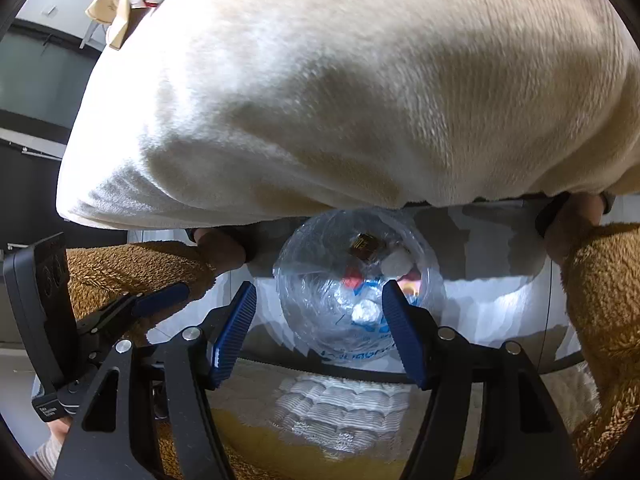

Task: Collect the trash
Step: 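Lower both held items over the plastic bin and open both tools, then raise both open tools back toward the remaining trash on the bed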

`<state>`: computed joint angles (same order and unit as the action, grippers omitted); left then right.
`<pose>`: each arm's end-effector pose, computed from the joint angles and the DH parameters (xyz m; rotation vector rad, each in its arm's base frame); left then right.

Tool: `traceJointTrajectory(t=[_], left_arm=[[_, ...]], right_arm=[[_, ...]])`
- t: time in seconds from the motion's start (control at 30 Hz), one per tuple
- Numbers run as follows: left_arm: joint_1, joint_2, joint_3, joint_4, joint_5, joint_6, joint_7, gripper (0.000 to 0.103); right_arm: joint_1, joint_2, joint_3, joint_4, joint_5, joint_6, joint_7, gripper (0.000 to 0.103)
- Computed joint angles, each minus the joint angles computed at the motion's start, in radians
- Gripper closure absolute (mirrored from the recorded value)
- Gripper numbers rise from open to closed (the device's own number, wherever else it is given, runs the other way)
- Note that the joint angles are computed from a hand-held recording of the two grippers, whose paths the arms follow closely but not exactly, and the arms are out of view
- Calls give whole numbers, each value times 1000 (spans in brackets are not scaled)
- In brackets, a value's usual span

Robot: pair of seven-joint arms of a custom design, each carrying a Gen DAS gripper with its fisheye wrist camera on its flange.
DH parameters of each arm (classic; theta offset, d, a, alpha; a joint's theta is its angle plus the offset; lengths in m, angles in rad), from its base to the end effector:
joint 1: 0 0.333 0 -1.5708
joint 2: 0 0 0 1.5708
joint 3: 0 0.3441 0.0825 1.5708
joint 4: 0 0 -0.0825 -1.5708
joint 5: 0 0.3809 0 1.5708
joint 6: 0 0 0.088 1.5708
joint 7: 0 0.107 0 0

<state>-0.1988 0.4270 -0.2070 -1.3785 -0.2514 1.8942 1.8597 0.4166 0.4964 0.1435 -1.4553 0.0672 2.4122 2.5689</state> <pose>0.6502 -0.2686 0.5137 1.3633 -2.5952 0.4275 0.6440 0.3776 0.4774 -1.3509 2.3056 0.1575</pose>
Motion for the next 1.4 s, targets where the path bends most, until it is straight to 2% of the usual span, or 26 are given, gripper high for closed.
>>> traceJointTrajectory(t=[0.2,0.37,0.53,0.6,0.73,0.97,1.23,1.4], left_arm=[[13,-27,-3,-40,-29,52,26,18],[49,-99,-17,-122,-124,164,107,18],[52,-164,-16,-208,-165,305,157,18],[59,-190,-22,-237,-205,356,199,18],[74,-234,-26,-286,-298,418,272,18],[91,-331,-19,-374,-521,506,476,18],[89,-308,-2,-326,-572,516,479,18],[101,-267,-5,-268,-589,511,439,18]], right_arm=[[38,-26,-37,-10,-95,9,49,38],[91,-93,-85,-89,-255,99,156,38],[148,-159,-134,-141,-482,126,316,38],[153,-182,-139,-165,-562,152,366,38],[177,-213,-143,-178,-734,119,478,38],[178,-230,-121,-161,-910,112,528,38],[139,-235,-115,-155,-934,177,544,38],[106,-198,-110,-112,-850,209,462,38]])
